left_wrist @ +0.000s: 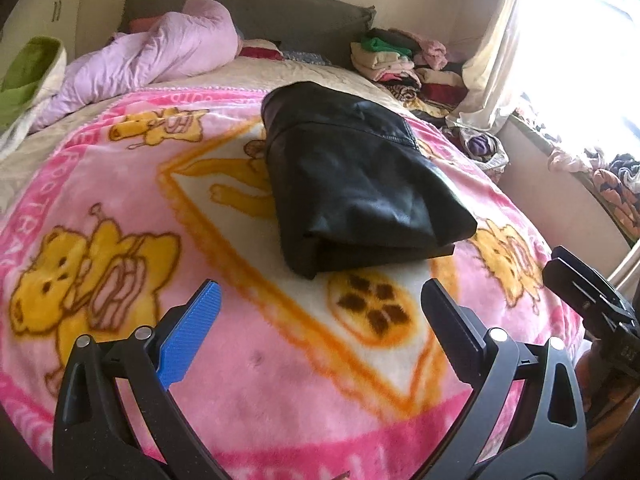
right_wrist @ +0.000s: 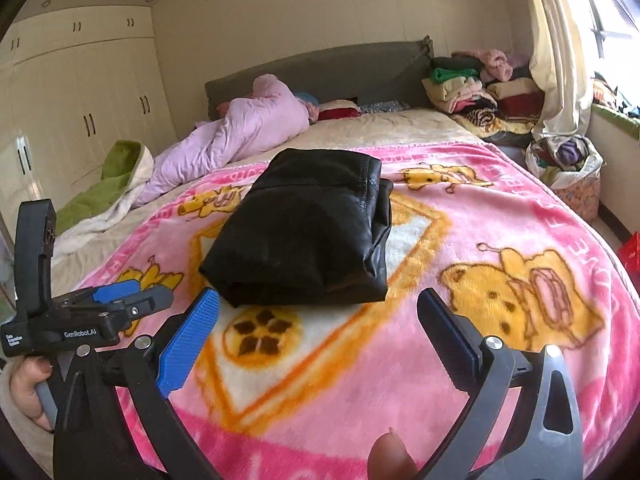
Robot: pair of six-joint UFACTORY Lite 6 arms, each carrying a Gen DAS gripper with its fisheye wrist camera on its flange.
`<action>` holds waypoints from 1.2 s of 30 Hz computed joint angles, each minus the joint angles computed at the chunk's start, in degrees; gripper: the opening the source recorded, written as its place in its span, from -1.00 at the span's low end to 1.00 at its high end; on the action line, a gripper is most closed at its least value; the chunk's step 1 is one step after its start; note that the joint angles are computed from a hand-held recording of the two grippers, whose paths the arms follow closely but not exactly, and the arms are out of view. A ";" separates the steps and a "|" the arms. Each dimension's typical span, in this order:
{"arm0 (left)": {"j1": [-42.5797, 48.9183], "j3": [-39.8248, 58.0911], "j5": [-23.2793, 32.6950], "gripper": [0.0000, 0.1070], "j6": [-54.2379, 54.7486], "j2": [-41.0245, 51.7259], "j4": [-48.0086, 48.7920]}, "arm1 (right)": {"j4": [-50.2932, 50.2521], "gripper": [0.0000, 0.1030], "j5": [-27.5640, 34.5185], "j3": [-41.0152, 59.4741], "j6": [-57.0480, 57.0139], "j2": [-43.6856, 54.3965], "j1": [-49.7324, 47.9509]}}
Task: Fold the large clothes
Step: 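Withdraw both open grippers from the folded jacket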
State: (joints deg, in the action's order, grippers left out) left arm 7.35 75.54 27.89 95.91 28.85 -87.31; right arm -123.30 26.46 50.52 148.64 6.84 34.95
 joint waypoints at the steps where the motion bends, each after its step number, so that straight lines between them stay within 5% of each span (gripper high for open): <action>1: 0.52 -1.25 0.24 0.75 1.88 -0.68 -1.71 | 1.27 0.91 1.14 -0.22 -1.38 0.13 0.95; 7: 3.07 -7.46 2.00 0.75 13.20 -3.78 -11.13 | 5.63 0.92 5.91 -2.42 -1.41 0.92 4.40; 36: 2.79 -10.04 -1.80 0.75 18.74 -4.10 -17.25 | 10.34 0.92 5.61 -1.47 -4.42 3.79 6.65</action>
State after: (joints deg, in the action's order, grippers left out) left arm 10.15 65.50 26.09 114.65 24.75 -104.55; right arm -112.96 32.07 49.04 144.22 10.63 41.61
